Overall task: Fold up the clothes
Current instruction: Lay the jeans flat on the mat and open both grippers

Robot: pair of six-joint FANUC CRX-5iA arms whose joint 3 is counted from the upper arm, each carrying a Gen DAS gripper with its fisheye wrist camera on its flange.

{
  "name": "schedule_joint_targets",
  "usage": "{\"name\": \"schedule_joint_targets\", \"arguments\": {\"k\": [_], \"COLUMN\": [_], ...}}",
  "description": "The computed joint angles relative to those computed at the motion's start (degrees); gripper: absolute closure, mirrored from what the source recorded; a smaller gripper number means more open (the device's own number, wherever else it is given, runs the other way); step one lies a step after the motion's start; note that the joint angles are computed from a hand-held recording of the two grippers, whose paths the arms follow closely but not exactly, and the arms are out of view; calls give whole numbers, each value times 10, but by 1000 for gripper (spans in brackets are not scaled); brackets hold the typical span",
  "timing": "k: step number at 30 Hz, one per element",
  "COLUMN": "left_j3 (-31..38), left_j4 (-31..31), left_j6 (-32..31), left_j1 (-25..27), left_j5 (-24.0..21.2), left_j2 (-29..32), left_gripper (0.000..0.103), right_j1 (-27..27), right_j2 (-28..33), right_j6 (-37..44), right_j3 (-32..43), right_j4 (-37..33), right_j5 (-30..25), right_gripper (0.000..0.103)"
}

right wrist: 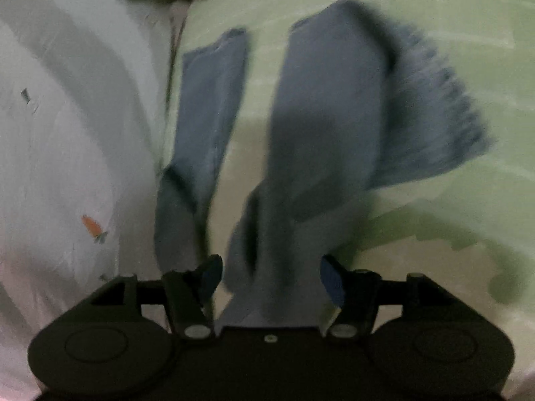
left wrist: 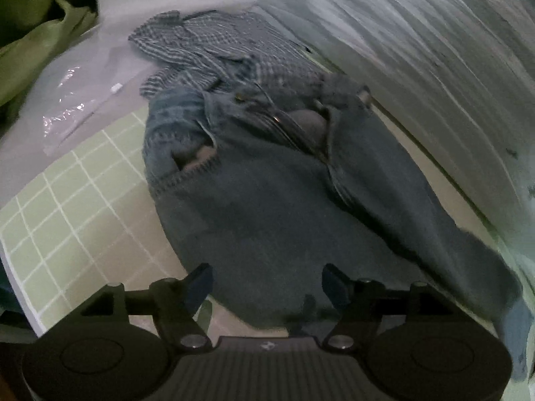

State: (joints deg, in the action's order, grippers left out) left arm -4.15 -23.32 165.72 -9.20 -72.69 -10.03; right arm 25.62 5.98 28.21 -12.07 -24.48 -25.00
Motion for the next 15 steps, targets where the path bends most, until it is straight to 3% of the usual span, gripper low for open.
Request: {"name": "schedule_joint_targets", "arguments": {"k": [2,7,12,15], "left_j3": [4,13,26,38], "left_j4": [-7,-25,-33,-38], "left_j6": [10,45,72,91], "left_j1": [-21,-66,-106,-133], "left_j5": [-13,-55,-90,-104], "left_j2": [0,1,12,23], "left_gripper": [29,26,23,23], "right_j1": [2,28,8,13], "right_j2": [-13,1,16,30], "right_j6": [-42,-170,-100,-84], "right_j3": [-20,-42,-31,-26], "right_j4": [48,278,293,367], "right_j5": [-5,-44,-49,-80], "right_gripper": [36,36,36,44]}}
